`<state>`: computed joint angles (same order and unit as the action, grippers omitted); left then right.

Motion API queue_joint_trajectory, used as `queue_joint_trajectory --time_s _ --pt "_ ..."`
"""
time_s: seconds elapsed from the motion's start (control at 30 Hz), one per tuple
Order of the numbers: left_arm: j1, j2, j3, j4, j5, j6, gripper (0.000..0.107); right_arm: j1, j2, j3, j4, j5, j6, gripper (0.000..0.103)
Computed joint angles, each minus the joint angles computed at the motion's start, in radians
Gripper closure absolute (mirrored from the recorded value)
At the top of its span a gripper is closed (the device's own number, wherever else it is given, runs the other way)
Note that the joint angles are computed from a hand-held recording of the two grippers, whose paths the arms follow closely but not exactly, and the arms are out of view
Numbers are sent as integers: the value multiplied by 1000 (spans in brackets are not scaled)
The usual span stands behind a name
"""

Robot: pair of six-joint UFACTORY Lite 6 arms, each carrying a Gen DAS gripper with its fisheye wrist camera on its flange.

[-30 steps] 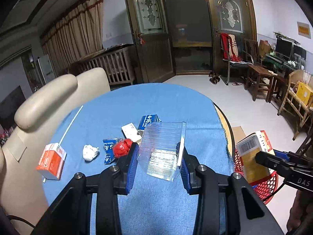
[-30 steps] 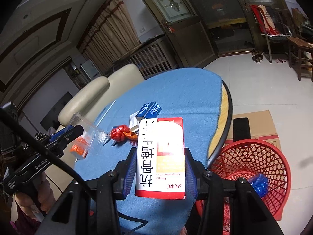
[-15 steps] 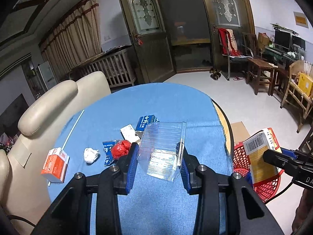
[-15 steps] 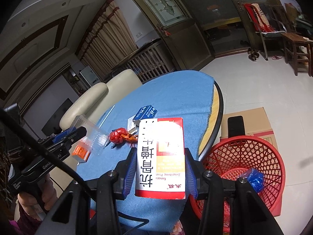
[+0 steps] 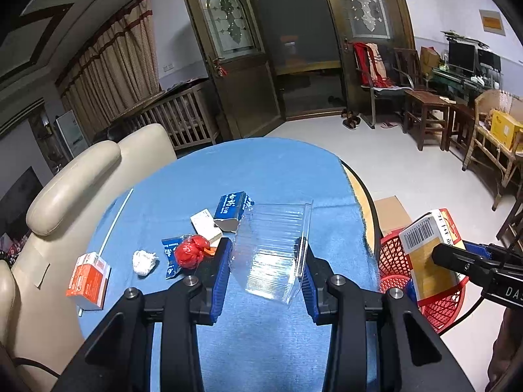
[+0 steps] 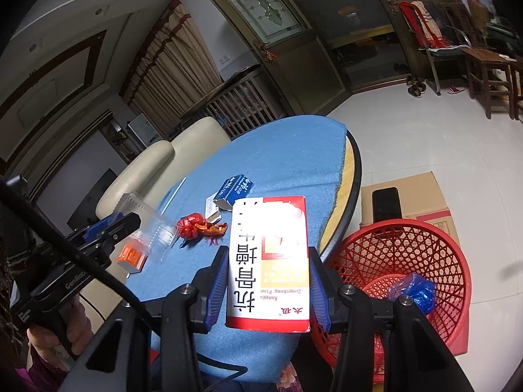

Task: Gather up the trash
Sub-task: 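Carry the box over the wastebasket and open the right tool to drop it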

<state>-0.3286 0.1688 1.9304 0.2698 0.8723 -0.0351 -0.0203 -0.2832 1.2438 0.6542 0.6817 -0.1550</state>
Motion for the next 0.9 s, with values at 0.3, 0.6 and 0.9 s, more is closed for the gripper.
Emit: queue_joint_trajectory --time_s 0.3,0.6,0.9 --pt "-51 5 -4 26 14 -11 66 -43 -22 -30 28 18 -27 55" --pt "-84 16 0 37 28 -7 66 -103 -42 -64 78 44 -73 55" --pt "-134 43 19 61 50 -14 66 -157 -69 -97 114 72 -102 55"
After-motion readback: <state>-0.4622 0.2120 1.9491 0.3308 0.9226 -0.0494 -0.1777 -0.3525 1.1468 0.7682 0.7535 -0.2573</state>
